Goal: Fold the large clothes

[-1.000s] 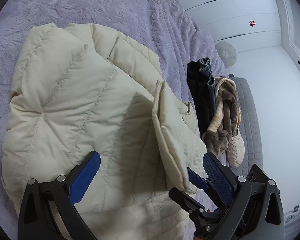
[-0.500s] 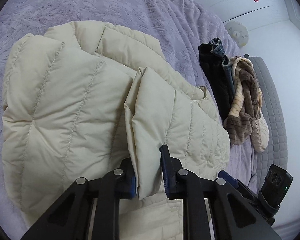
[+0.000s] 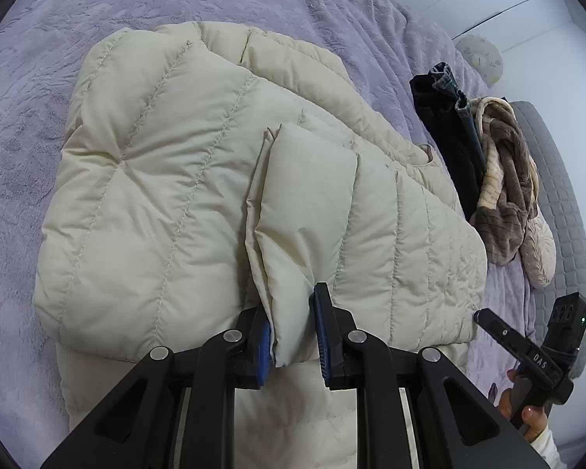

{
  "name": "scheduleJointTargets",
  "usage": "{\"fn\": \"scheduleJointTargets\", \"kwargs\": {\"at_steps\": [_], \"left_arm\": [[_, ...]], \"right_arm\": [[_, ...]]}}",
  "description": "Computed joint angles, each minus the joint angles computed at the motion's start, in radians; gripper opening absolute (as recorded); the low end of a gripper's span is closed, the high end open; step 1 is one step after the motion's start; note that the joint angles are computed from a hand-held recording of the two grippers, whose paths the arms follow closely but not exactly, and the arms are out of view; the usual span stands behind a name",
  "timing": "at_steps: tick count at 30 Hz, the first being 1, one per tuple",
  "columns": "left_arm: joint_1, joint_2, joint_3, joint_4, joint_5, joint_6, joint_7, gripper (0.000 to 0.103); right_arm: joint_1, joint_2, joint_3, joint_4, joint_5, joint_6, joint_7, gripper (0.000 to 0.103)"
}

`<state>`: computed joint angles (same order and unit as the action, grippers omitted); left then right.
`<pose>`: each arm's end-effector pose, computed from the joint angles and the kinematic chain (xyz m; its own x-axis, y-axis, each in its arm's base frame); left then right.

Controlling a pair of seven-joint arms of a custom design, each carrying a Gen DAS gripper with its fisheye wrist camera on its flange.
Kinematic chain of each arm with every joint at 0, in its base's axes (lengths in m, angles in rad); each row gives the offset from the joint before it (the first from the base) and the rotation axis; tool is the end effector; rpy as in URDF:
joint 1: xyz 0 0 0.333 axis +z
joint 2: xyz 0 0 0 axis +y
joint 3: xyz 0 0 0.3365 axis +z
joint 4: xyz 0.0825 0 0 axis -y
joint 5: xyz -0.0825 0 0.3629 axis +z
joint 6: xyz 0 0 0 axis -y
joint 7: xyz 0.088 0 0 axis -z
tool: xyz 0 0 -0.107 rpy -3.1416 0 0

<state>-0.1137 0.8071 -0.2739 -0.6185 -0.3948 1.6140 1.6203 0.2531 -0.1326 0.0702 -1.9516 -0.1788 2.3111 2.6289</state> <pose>0.7159 -0.2173 0.5769 -0.3567 -0.7608 0.5421 -0.9341 0.2793 -0.2226 0.5101 0.1697 0.6157 -0.5188 -0.7958 -0.3124 -0.6972 0.6053 -0.3841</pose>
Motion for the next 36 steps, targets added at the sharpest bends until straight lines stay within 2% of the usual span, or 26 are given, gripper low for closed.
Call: {"fn": "scheduleJointTargets", "kwargs": {"at_steps": [3,5,9,12,14,16,20,21,22,23,25,30,34,36], "left_arm": [[0.002,-0.033,0.008,-0.062,0.003,0.029,0.010,0.021],[0.004,-0.045,0.014,-0.087,0.005,0.041,0.009,0.021],[0.008,-0.050,0.021,-0.102,0.007,0.048,0.002,0.021],[0.007,-0.044,0.025,-0.092,0.015,0.045,-0.001,0.021],[0.010,-0.042,0.024,-0.092,0.015,0.046,-0.001,0.021],[0.010,-0.042,0.024,-0.092,0.017,0.046,-0.003,0.021],[0.004,-0.033,0.027,-0.074,0.029,0.037,-0.007,0.021],[-0.002,-0.027,0.028,-0.060,0.035,0.031,-0.010,0.021],[-0.006,-0.017,0.029,-0.038,0.042,0.020,-0.014,0.021],[-0.014,-0.005,0.030,-0.011,0.050,0.007,-0.020,0.021],[-0.029,0.007,0.029,0.018,0.066,-0.003,-0.025,0.021],[-0.063,0.030,0.026,0.058,0.094,-0.005,-0.031,0.021],[-0.061,0.049,0.019,0.087,0.101,-0.019,-0.036,0.021],[-0.057,0.030,0.021,0.051,0.102,-0.003,-0.024,0.021]], "right_arm": [[-0.019,-0.021,-0.008,-0.025,-0.022,0.023,0.043,0.065],[-0.032,-0.025,-0.017,-0.032,-0.021,0.031,0.061,0.032],[-0.070,-0.041,-0.029,-0.053,-0.050,0.023,0.149,0.032],[-0.099,-0.073,-0.038,-0.098,-0.061,0.033,0.237,0.036],[-0.104,-0.097,-0.069,-0.170,0.009,0.150,0.237,0.045],[-0.090,-0.102,-0.106,-0.238,0.133,0.289,0.186,0.046],[-0.054,-0.073,-0.149,-0.305,0.355,0.476,0.079,0.045],[-0.047,-0.067,-0.154,-0.318,0.401,0.513,0.059,0.044],[-0.043,-0.065,-0.157,-0.326,0.432,0.538,0.036,0.024],[-0.058,-0.063,-0.146,-0.319,0.412,0.522,0.039,0.016],[-0.104,-0.057,-0.112,-0.281,0.303,0.438,0.068,0.013],[-0.145,-0.054,-0.101,-0.270,0.211,0.320,0.087,0.013],[-0.160,-0.079,-0.103,-0.302,0.190,0.312,0.106,0.013],[-0.172,-0.098,-0.093,-0.304,0.153,0.284,0.137,0.013]]}}
